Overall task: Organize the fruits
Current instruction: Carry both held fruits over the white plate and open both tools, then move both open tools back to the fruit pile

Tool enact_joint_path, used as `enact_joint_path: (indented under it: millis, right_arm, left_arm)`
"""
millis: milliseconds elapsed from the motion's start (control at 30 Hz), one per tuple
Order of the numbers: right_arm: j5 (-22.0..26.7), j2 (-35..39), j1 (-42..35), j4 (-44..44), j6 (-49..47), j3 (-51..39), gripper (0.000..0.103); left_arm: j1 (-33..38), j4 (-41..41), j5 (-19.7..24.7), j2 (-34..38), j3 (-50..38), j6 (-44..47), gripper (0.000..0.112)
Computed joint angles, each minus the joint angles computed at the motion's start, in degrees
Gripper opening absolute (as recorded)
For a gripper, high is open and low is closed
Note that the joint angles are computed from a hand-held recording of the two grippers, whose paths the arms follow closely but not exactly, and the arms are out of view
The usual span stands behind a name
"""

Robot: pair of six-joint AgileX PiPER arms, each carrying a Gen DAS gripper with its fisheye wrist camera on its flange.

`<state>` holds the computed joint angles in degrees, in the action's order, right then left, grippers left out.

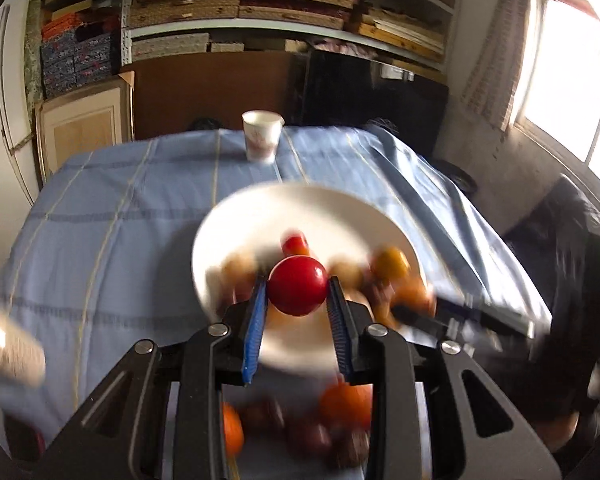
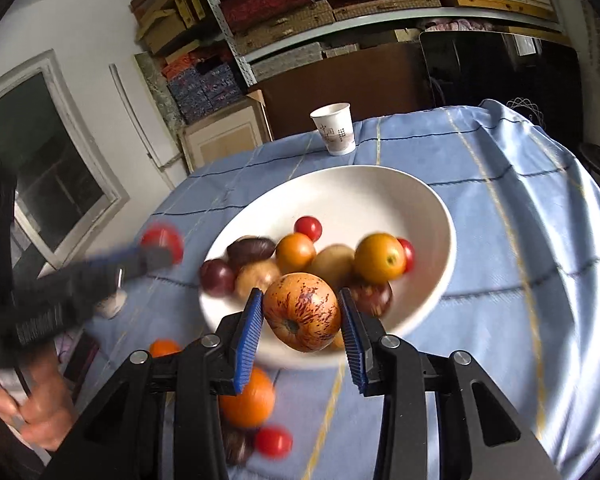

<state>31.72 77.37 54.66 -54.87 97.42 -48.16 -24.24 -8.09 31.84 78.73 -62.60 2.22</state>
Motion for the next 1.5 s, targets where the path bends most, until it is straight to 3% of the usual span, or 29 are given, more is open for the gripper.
enact_joint_path:
  millis: [133,233,267,300,333,367,533,600,667,900,1000,1100,1267,1367,1500]
  right_arm:
    - [-1.1,5.8,-2.4,-1.7,-1.3,-3.6,0.039]
    - [-3.9,7.6,-4.3,-0.4,-2.9,-4.7,0.039]
    - [-3.6,7.7,-4.0,-0.9,-2.7,-4.7,0.043]
    - [-3.0,7.9,-3.6,-1.3,-2.8,-4.9,0.052]
    - [-1.4,7.5,-2.5,-2.9,-1.5,-4.8,0.056]
    - [-0.5,7.0,-1.6,-4.4,0.1,-4.4,0.058]
    - [3.5,4.1,2.9,-7.1,2.6,-3.8,0.058]
    - [5.1,3.2,4.7,-7.6,3.7,-3.6,0.058]
    - [7.3,2.2,7.4,-8.7,5.6,-3.0,0.058]
    - [11.3,2.2,12.6,-9.6,8.0,-2.0,0.060]
    - [11.9,1.8,13.8,-8.7,8.5,-0.3,0.062]
    - [12.9,1.0,15.4,-7.2,8.4,1.4,0.062]
    - [11.4,0.7,16.0,-3.0,5.1,2.8,0.062]
    - [8.2,0.9,15.0,1.4,-0.1,2.6,0.055]
    - [8.5,2.0,16.1,3.4,-3.5,1.8,0.051]
  left_arm:
    - [0.0,3.8,3.7,13.1,-13.9,-3.4,0.029]
    - [-0.4,5.2,6.0,18.7,-20.0,-4.4,0.030]
    - [-0.7,6.2,6.9,20.1,-21.6,-5.1,0.034]
    - [-0.8,6.9,7.5,20.7,-22.2,-5.7,0.059]
    - [-0.9,8.2,7.1,20.5,-22.0,-7.1,0.070]
    - [-1.3,10.4,5.0,19.0,-20.0,-9.6,0.080]
    - [-1.6,12.6,2.1,10.1,-11.0,-11.6,0.081]
    - [-1.8,14.3,0.7,4.8,-5.8,-13.1,0.091]
    - [-1.7,15.1,-0.8,0.1,-1.0,-14.2,0.092]
    - [6.6,0.9,-6.5,-13.6,16.4,-3.7,0.095]
    - [9.3,2.9,-7.4,-14.9,20.0,-5.1,0.095]
    - [13.9,0.3,-6.9,-16.0,22.4,-1.0,0.095]
    - [23.1,-9.8,-4.9,-17.2,23.7,9.9,0.096]
    - [26.3,-11.9,-3.9,-16.2,23.2,11.4,0.096]
    - [26.9,-12.6,-3.5,-16.1,23.2,11.8,0.096]
